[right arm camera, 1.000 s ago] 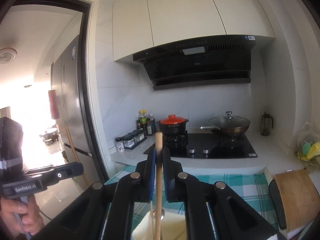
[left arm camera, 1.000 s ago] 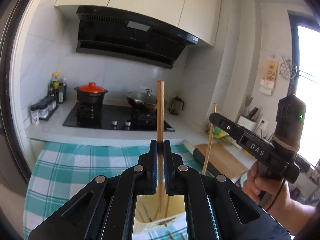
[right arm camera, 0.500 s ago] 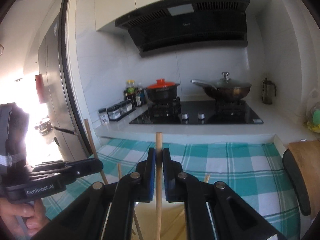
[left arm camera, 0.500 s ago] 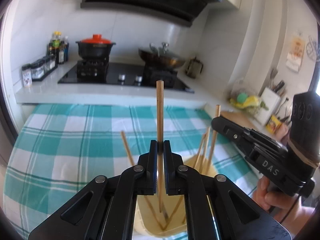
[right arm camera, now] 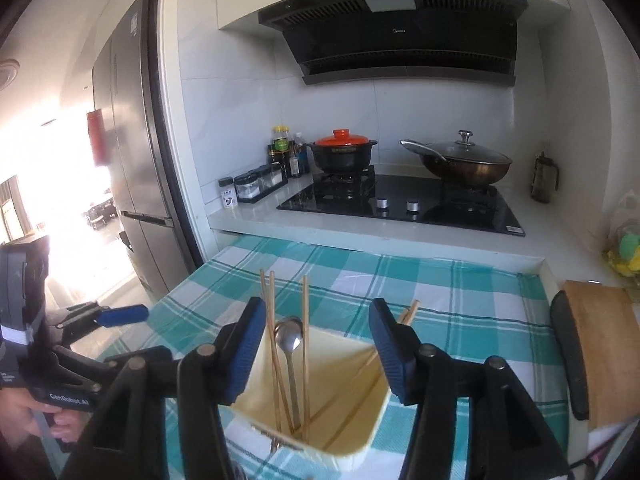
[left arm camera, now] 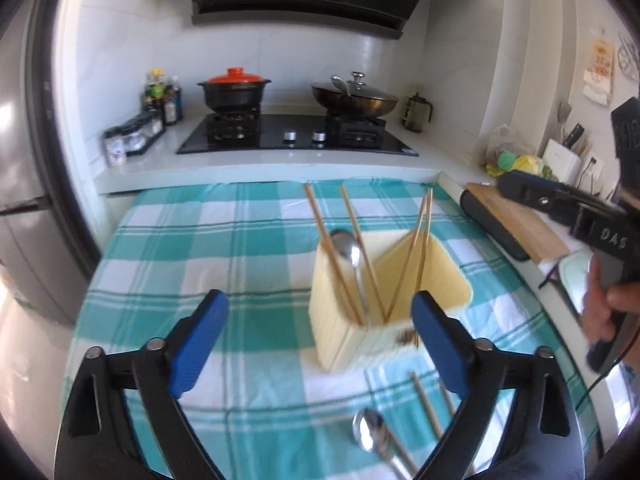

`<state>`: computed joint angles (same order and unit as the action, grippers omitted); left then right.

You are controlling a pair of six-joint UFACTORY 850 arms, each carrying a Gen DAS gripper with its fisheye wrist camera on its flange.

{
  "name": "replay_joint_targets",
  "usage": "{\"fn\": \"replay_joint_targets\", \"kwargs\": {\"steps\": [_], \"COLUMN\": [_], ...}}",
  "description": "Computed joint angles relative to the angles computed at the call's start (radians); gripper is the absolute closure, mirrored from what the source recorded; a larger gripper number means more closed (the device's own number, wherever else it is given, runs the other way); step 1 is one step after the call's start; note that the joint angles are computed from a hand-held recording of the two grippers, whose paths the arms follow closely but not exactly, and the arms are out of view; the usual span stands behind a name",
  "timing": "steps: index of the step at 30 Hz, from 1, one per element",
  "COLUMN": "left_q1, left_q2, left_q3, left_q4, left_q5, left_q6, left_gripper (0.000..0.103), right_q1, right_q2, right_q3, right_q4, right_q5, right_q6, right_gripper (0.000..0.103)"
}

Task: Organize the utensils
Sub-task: 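Lift both chopsticks over the cream holder and open both tools to drop them in, then withdraw the left tool toward the steel spoon while the right tool moves toward the chopsticks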

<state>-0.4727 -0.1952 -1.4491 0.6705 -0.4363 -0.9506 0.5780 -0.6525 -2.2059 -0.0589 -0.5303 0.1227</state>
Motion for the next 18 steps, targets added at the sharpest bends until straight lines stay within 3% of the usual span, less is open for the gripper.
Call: {"fn": "replay_joint_targets", "kwargs": {"steps": [6, 10, 14, 18], "left_q1": [-0.120, -0.172, -0.222, -0.245], "left_q2": [0.101, 0.133, 0.138, 0.145], "left_q3": [0.126, 0.178, 0.195, 0.205], "left_q4": [0.263, 0.324, 0.360, 0.339], "left_q5": [-0.217, -0.281, -0.367, -0.378], "left_q6": [-0.321, -0.426, -0.475, -0.489], "left_gripper": [0.001, 0.001, 0.001, 0.001], "right_q1": [0.066, 0.110, 0.156, 0.189], "right_q2": [0.296, 0.443, 0.534, 0.586], "right_q3": [0.435, 0.669, 0.823, 0.911], "right_q4": [-0.222, -0.396, -0.626, -0.760], "right_q5": [0.047, 0.077, 0.071, 0.066], "right_q6": [0.199, 0.413, 0.678, 0.861], "right_gripper": [0.048, 0.048, 0.048, 0.048]}}
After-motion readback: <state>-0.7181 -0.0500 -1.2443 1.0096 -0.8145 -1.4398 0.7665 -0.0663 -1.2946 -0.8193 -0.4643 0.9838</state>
